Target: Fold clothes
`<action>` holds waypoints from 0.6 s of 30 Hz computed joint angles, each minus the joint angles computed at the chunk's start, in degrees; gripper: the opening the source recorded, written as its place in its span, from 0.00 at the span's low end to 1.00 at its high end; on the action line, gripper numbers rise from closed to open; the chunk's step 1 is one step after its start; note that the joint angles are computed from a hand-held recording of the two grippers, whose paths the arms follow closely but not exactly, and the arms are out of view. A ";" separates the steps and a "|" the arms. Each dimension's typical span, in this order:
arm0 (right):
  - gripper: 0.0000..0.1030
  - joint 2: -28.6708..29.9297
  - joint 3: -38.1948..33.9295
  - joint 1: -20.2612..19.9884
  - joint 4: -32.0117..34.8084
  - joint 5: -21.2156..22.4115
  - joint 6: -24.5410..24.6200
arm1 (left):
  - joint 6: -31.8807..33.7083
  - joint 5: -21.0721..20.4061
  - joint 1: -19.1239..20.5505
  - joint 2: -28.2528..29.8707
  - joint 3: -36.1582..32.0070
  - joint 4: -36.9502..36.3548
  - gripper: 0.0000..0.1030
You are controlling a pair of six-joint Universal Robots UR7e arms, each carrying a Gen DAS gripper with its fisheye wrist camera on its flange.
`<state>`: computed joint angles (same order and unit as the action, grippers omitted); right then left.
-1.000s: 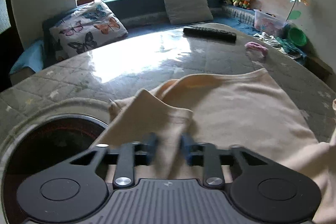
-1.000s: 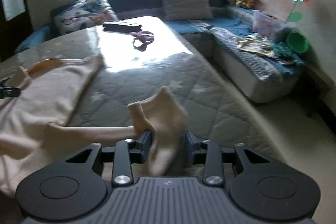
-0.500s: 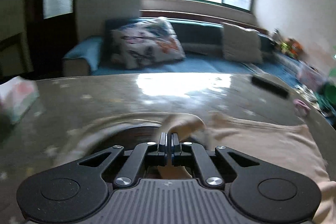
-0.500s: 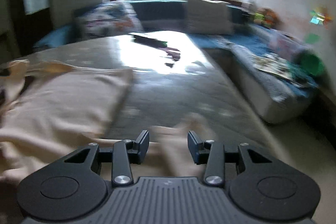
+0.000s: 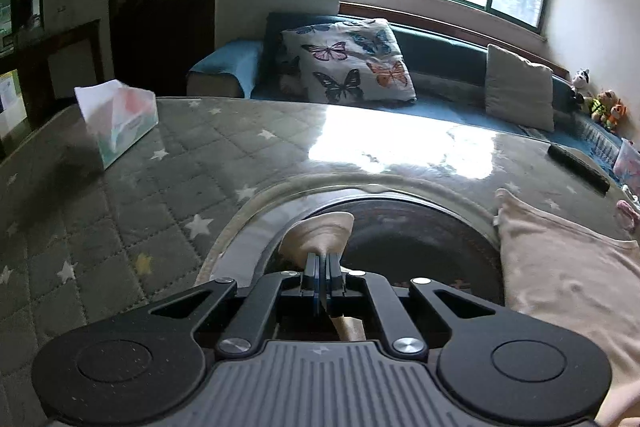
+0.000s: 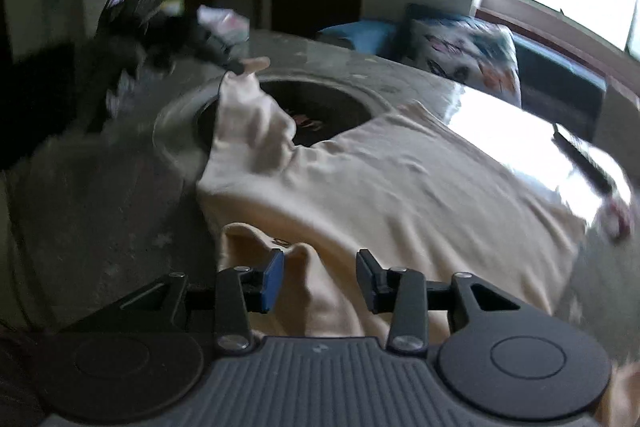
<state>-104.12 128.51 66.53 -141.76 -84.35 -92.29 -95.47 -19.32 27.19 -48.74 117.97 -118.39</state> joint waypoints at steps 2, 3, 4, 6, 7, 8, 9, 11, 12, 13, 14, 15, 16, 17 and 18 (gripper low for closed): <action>0.16 1.47 0.20 1.13 -0.47 -1.08 -0.06 | -1.52 0.00 -0.09 -0.57 0.46 0.97 0.03; 0.08 1.62 0.22 1.30 -0.04 -1.39 -0.27 | -2.48 0.03 -0.14 -0.88 0.58 1.80 0.03; 0.02 1.68 0.22 1.42 0.47 -1.66 -0.50 | -3.72 0.00 -0.36 -1.30 0.81 2.83 0.02; 0.02 0.46 -0.19 0.91 4.65 -1.15 -2.49 | -6.71 -0.14 -0.94 -2.36 1.21 5.77 0.02; 0.02 -0.15 -0.43 0.63 6.83 -0.90 -3.55 | -8.62 -0.32 -1.33 -2.95 1.31 7.90 0.02; 0.02 -0.73 -0.68 0.36 8.99 -0.69 -4.60 | -10.51 -0.52 -1.72 -3.53 1.41 10.00 0.02; 0.02 -1.42 -0.78 0.21 10.65 -0.79 -5.51 | -12.35 -0.87 -2.16 -4.11 1.51 12.03 0.02; 0.02 -2.83 -0.91 -0.08 13.77 -1.03 -7.44 | -15.83 -1.66 -3.30 -5.33 1.99 15.61 0.02; 0.02 -3.44 -0.92 -0.13 15.15 -1.27 -8.18 | -17.51 -2.07 -3.89 -5.92 2.23 17.32 0.02; 0.02 -4.03 -0.93 -0.17 16.50 -1.54 -8.86 | -19.75 -2.66 -4.68 -6.41 2.24 20.11 0.02; 0.02 -4.49 -0.85 -0.24 17.79 -1.84 -9.65 | -21.76 -3.37 -5.52 -6.98 2.40 22.66 0.02; 0.02 -4.91 -0.75 -0.31 19.07 -2.14 -10.44 | -23.64 -4.13 -6.36 -7.53 2.58 25.04 0.02; 0.02 -5.33 -0.66 -0.37 20.32 -2.47 -11.23 | -25.14 -4.93 -7.16 -7.98 2.80 26.85 0.02; 0.02 -5.73 -0.56 -0.43 21.57 -2.81 -12.01 | -27.24 -6.06 -8.18 -8.43 2.97 29.30 0.02; 0.02 -6.11 -0.31 -0.53 22.48 -3.11 -12.48 | -29.24 -7.28 -9.23 -8.86 3.15 31.60 0.02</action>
